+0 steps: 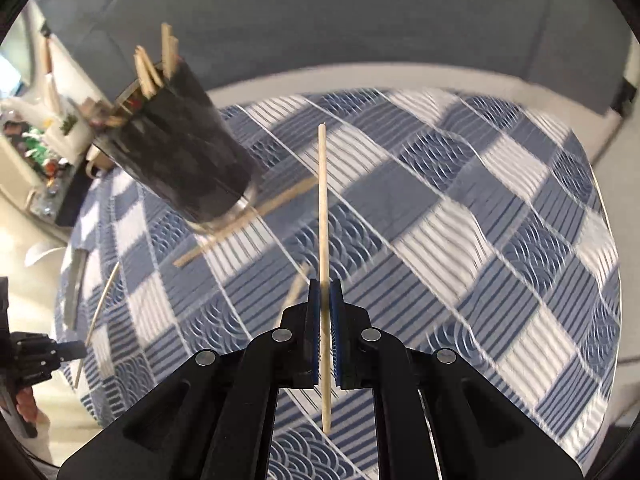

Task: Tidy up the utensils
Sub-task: 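Raise both held sticks upright and lower them into the black cup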

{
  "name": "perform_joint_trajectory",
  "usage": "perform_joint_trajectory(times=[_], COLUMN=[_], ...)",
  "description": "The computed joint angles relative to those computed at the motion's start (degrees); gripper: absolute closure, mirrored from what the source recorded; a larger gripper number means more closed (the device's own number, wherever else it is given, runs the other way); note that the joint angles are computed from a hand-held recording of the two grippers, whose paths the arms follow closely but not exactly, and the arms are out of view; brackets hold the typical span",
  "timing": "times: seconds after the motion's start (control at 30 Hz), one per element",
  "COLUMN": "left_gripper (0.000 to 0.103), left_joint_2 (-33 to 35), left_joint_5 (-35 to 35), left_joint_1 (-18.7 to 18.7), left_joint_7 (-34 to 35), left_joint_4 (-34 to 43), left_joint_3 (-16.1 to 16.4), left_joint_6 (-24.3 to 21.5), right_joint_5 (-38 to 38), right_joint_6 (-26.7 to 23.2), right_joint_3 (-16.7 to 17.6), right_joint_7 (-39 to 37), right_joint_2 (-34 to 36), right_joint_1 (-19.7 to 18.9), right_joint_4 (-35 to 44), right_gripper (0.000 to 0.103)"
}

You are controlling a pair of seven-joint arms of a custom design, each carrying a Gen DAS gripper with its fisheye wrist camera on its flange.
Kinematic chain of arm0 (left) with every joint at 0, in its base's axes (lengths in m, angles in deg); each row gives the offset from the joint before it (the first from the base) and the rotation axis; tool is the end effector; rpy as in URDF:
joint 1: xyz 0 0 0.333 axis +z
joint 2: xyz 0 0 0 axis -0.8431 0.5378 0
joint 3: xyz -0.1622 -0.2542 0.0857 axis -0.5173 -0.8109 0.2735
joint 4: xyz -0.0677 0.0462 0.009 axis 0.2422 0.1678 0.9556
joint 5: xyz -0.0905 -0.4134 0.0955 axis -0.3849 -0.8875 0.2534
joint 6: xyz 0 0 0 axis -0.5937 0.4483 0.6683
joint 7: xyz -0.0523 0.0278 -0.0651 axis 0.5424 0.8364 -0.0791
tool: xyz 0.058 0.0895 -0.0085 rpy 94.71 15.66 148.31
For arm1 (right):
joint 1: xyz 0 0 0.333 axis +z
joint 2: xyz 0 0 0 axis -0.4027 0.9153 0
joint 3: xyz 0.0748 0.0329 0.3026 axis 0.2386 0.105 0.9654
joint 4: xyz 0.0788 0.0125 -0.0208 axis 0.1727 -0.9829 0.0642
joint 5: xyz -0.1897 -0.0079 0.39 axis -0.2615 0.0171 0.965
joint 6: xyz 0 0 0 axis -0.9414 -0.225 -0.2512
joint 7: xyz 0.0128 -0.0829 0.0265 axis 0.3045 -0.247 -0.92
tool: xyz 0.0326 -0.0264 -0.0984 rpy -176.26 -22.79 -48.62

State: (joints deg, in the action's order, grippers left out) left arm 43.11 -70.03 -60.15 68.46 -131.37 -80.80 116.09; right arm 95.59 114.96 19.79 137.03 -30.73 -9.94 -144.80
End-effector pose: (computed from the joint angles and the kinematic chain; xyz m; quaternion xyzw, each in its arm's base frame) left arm 0.4436 -0.0179 0.6298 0.6394 -0.7504 0.1665 0.0183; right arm 0.5232 0.1935 0.6144 -0.6846 0.6833 -0.0690 0.2442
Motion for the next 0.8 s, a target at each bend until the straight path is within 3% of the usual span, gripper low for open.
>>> perform_joint_trajectory(times=[0.4,0.8], left_gripper=[0.098,0.098], left_joint_2=[2.31,12.55], left_joint_5=[2.30,2.03], left_joint_1=[0.47,-1.56], left_joint_7=[-8.22,-6.97], left_joint_4=[7.82,22.75], left_joint_3=[-1.80,-3.35], left_joint_6=[6.42,14.05], right_joint_5=[9.27,14.92], right_joint_6=[5.85,7.03], right_joint_3=[-1.83,-1.75], right_joint_7=[-12.55,-20.31], right_joint_2=[6.50,14.24], right_joint_1=[1.97,2.35], right_joint_4=[11.49,24.37], right_gripper=[0.098,0.098])
